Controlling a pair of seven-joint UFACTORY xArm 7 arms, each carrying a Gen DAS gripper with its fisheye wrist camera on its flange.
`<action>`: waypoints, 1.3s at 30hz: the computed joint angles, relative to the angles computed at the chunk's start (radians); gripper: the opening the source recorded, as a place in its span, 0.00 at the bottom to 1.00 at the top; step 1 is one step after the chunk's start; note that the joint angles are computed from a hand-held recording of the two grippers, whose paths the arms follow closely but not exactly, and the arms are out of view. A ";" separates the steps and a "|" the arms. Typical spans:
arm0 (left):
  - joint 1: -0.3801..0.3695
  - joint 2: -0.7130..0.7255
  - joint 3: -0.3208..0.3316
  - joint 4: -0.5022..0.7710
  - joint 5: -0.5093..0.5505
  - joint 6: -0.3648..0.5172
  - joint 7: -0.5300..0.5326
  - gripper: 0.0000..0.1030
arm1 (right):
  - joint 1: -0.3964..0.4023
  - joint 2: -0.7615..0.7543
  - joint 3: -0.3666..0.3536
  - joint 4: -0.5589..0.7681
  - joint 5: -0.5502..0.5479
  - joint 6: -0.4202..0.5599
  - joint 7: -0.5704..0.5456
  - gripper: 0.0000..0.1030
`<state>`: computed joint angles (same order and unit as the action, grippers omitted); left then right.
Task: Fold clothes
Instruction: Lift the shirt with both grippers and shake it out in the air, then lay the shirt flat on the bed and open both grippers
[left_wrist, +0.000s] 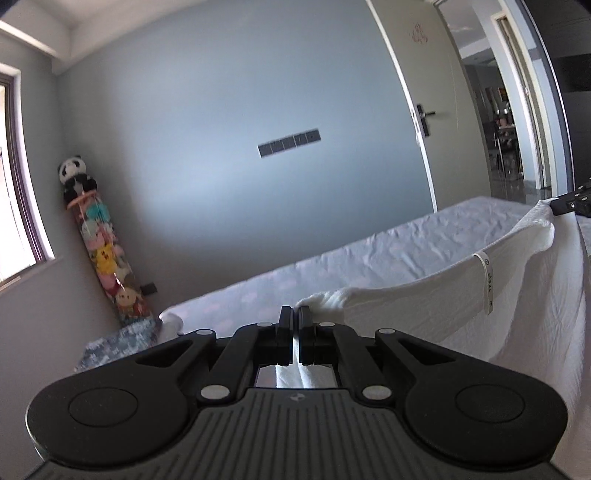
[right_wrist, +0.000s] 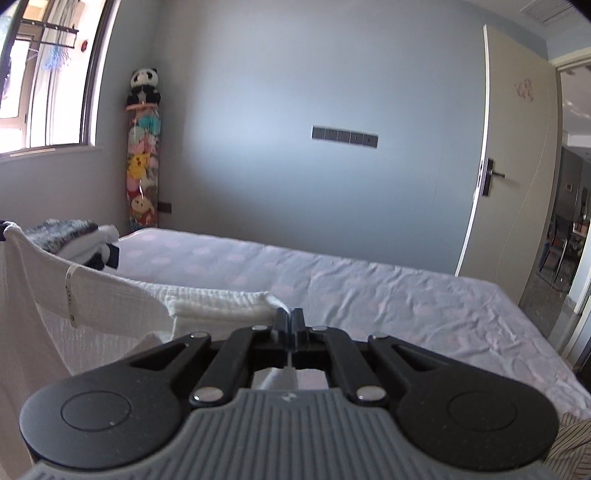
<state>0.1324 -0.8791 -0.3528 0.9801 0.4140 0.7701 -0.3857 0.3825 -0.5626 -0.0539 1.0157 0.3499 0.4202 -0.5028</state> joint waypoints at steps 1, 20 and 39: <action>0.010 0.013 0.008 -0.045 0.007 -0.030 -0.010 0.03 | -0.004 0.052 0.011 -0.002 -0.005 -0.029 0.005 0.02; 0.100 0.487 0.059 -0.209 0.337 -0.292 -0.291 0.03 | -0.102 0.824 0.174 0.339 -0.375 -0.150 0.328 0.02; -0.155 -0.047 0.048 -0.333 -0.051 0.031 -0.389 0.54 | -0.175 0.265 0.091 -0.078 0.093 0.088 0.130 0.41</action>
